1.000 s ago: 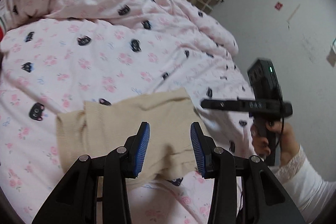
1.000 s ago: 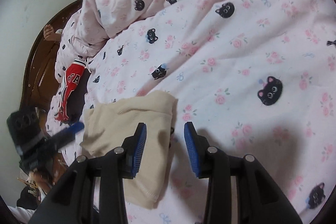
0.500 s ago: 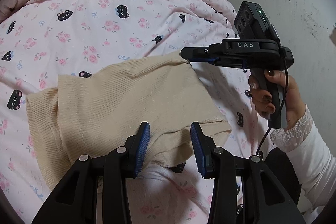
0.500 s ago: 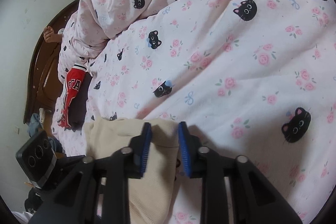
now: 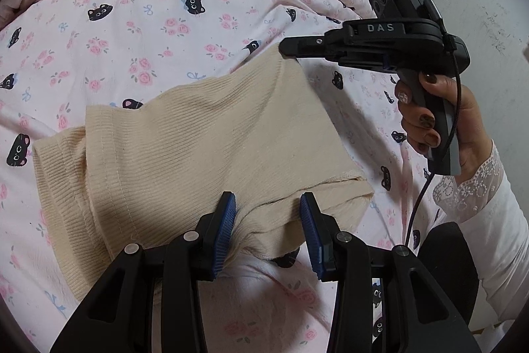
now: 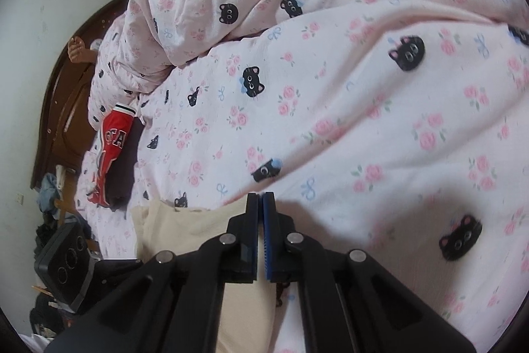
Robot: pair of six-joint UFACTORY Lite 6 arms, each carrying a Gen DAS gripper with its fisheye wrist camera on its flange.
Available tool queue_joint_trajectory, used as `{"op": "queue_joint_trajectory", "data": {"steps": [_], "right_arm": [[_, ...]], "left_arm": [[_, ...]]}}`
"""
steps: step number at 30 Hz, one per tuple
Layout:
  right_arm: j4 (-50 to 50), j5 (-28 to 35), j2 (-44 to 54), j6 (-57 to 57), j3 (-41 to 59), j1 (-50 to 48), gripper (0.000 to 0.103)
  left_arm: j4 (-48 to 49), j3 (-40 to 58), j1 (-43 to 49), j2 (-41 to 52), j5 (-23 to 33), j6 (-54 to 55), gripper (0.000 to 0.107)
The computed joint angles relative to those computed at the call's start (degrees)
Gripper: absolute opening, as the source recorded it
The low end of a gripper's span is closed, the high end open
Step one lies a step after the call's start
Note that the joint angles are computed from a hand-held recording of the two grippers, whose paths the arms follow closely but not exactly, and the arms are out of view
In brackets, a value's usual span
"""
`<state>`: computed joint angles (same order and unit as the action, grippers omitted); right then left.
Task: Fold clothes
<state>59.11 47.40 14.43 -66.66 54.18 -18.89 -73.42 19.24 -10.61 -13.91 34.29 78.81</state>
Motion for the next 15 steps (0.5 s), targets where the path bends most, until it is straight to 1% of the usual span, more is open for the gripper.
{"op": "queue_joint_trajectory", "data": {"steps": [2,3,5,6,7,9,12,15], "right_arm": [[-0.55,-1.45,0.43,0.59,0.32,0.74,0.004],[-0.67,-1.94,0.43,0.86,0.22,0.74,0.007],[-0.24,-1.60,-0.40,0.32,-0.84,-0.68,0.010],[0.18,-0.89,-1.17,-0.44,-1.69,-1.94,0.020],[0.55,-0.15,-1.91,-1.16,-2.50,-3.22,0.034],[0.79,1.15,-3.67,-2.85,-4.57,-5.98,0.045],[-0.54,5.54,-2.95,-4.27,-6.19,-9.93,0.045],[-1.25,7.08,-2.15,-5.98,-8.79,-11.73,0.045]], "left_arm": [[0.11,0.01,0.38,0.06,0.42,0.07,0.036],[0.13,0.01,0.61,0.10,0.67,0.15,0.036],[-0.15,-0.01,1.68,0.15,1.77,0.79,0.036],[-0.22,-0.04,2.28,0.10,2.38,1.08,0.036],[-0.19,-0.13,2.72,-0.09,2.79,1.23,0.036],[0.04,-0.41,3.35,-0.94,3.35,1.27,0.036],[-0.01,-0.79,3.48,-2.25,3.58,1.27,0.036],[0.46,-1.17,3.88,-3.95,4.12,0.88,0.036]]}}
